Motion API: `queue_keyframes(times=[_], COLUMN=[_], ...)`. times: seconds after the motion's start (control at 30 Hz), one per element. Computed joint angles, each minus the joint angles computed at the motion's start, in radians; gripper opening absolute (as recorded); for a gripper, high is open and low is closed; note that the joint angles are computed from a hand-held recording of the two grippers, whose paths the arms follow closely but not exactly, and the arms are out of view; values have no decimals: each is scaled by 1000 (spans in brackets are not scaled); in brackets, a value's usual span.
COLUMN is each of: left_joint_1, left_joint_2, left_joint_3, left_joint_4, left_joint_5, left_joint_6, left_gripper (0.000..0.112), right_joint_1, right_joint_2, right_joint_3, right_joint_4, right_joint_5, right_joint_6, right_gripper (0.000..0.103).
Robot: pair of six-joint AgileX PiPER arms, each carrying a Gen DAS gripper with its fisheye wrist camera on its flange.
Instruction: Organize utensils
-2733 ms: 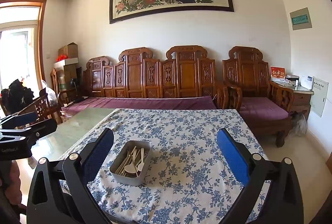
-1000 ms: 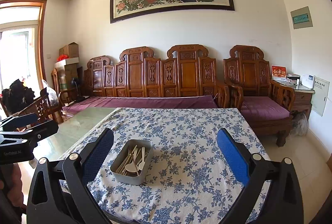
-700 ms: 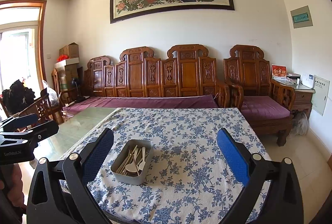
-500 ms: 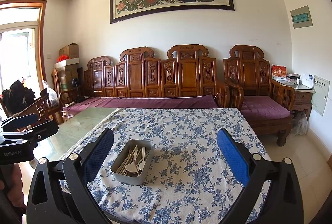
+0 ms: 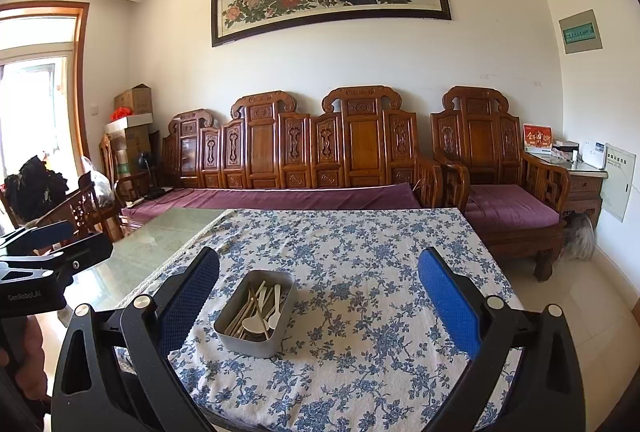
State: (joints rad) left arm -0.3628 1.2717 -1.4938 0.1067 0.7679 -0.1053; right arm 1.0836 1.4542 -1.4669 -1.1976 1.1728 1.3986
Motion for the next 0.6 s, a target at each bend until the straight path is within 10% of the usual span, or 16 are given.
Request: queue_keyframes(times=[0.6], left_joint_1=[-6], left_joint_2=[0], left_joint_3=[-1], left_joint_4=[8], left_joint_5=[1], left_joint_6=[-7], left_gripper=[95], right_joint_1=[-3], right_joint_2=[5], right_joint_3=[-5], right_joint_4=[0], right_joint_5=[-4], right_joint_6=[0], right_gripper=[100])
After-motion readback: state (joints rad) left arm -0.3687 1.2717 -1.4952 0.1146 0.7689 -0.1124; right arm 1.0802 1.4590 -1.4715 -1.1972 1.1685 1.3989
